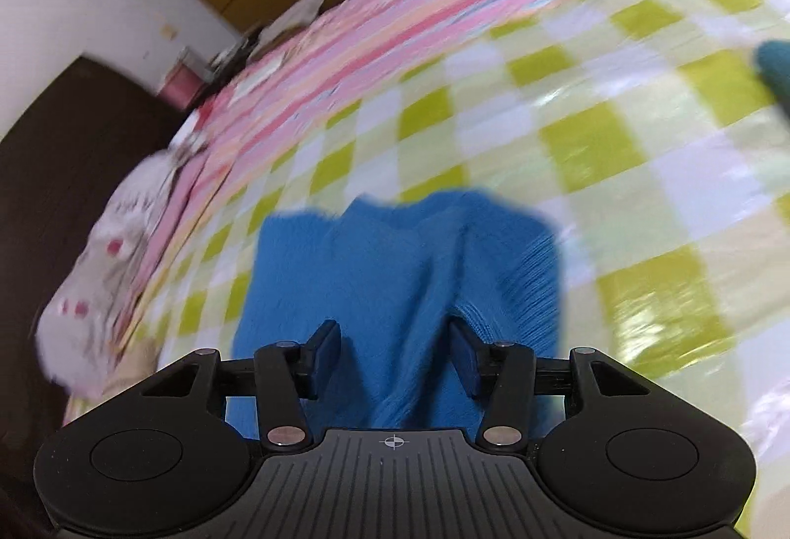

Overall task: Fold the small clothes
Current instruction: 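Hold the folded bundle with the left tool while the right tool opens and withdraws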

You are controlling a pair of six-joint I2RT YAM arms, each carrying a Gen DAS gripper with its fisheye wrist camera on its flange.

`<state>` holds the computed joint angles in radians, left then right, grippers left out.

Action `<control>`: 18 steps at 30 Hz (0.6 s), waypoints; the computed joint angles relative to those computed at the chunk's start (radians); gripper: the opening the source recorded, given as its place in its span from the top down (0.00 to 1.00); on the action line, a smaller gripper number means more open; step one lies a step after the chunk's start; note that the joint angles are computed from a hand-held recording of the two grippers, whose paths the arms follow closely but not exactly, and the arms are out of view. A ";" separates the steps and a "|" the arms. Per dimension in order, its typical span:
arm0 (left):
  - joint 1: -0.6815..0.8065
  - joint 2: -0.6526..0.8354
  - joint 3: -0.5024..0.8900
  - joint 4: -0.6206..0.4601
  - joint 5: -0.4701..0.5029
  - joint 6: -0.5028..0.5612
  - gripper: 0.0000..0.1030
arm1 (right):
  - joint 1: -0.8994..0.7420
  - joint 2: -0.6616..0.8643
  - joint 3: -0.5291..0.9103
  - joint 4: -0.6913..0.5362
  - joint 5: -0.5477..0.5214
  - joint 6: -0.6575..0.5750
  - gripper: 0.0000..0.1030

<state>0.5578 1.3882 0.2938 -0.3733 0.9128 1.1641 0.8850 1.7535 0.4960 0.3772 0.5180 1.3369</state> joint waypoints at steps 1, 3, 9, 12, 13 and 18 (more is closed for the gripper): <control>0.002 -0.003 -0.002 -0.001 0.000 0.005 0.83 | 0.007 -0.012 0.005 -0.045 0.035 0.017 0.53; 0.008 -0.006 -0.004 -0.007 -0.001 0.018 0.83 | 0.002 -0.023 -0.010 -0.041 0.042 0.033 0.53; 0.000 -0.020 -0.007 -0.005 -0.006 0.011 0.83 | -0.004 0.023 0.114 -0.317 0.105 0.091 0.50; 0.000 -0.017 -0.005 -0.004 -0.002 0.014 0.83 | 0.014 0.008 0.081 -0.313 0.154 0.148 0.49; 0.001 -0.012 -0.003 -0.004 -0.001 0.018 0.83 | 0.033 -0.005 0.067 -0.296 0.183 0.145 0.50; -0.010 0.012 -0.005 0.032 -0.007 -0.007 0.83 | 0.041 0.083 0.232 -0.522 0.197 -0.003 0.50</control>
<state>0.5480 1.4001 0.2890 -0.3413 0.9058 1.1568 0.9265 1.8370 0.7280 -0.1448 0.7151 1.3336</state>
